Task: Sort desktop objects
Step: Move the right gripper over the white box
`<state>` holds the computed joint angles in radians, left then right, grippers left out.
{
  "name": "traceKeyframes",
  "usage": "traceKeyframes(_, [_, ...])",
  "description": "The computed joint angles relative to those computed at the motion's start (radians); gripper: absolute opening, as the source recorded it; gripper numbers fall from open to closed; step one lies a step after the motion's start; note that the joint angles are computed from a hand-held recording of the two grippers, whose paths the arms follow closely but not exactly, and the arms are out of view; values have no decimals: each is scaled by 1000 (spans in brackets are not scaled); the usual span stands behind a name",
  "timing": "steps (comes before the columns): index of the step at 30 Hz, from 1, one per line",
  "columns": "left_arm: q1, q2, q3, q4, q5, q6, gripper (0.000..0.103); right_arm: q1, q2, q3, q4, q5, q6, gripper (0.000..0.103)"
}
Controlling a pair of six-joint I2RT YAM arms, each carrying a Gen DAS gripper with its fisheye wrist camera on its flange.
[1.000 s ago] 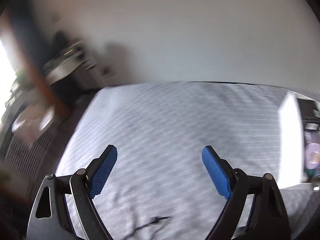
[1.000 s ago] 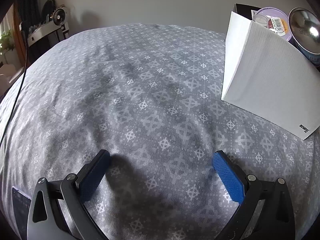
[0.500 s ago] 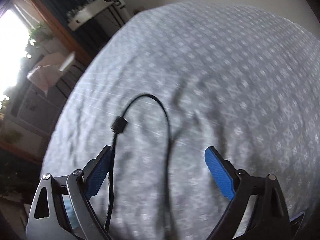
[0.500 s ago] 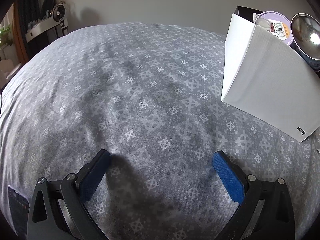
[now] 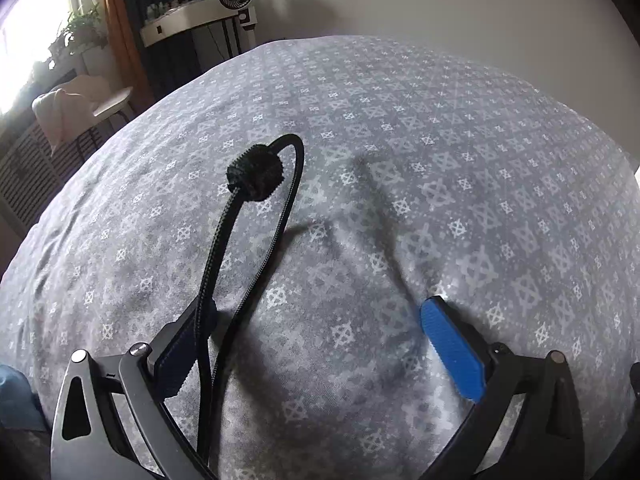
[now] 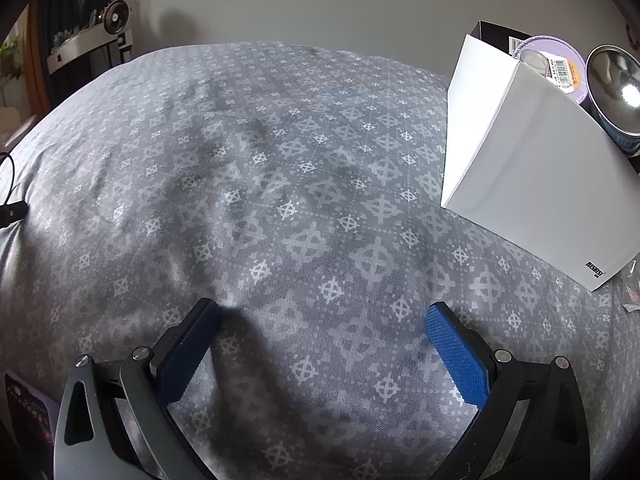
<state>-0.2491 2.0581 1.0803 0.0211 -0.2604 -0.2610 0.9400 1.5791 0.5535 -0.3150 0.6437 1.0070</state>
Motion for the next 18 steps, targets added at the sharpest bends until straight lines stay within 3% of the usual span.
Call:
traceKeyframes(5, [6,25,31,0,-1,7,103,-2,-3,3,-5,-7,4,103])
traceKeyframes(18, [-17,-24,-52,54,-41,1,103,-20,-2,34,-57,-27,3,103])
